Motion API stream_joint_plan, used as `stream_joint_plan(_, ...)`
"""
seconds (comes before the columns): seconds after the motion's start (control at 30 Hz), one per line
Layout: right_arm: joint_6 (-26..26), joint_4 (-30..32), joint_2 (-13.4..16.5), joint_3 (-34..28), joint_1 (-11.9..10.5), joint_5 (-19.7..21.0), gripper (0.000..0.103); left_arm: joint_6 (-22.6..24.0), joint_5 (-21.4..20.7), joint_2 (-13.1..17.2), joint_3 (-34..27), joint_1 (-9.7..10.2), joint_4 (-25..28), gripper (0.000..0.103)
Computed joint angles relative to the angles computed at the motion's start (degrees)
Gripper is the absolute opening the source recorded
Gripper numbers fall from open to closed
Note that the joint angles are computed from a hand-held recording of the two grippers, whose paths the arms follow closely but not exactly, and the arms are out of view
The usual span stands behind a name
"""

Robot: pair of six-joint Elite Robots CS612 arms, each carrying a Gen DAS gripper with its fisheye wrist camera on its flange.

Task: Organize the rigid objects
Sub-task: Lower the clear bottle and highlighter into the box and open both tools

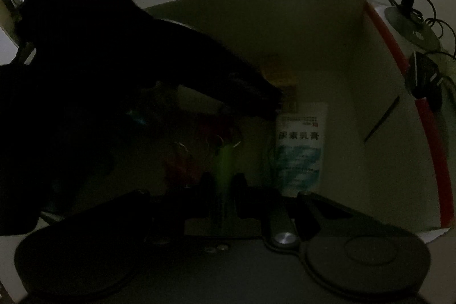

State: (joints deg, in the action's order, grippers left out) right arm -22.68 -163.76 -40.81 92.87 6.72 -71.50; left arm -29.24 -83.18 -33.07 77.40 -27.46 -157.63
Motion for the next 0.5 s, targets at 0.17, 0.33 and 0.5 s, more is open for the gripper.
stream_joint_plan(0.17, 0.25, -0.06, 0.10, -0.03, 0.14, 0.02, 0.026, -0.48, -0.49, 0.08, -0.10, 0.09, -0.03, 0.077)
stream_joint_plan(0.33, 1.34, -1.35, -0.36, 0.90, -0.05, 0.78, 0.030, -0.75, 0.48, -0.32, 0.58, -0.22, -0.53, 0.077)
stream_joint_plan(0.5, 1.83, -3.06, -0.48, 1.73, -0.17, 1.03, 0.034, -1.59, 1.31, -1.21, 2.20, -0.36, -2.46, 0.077)
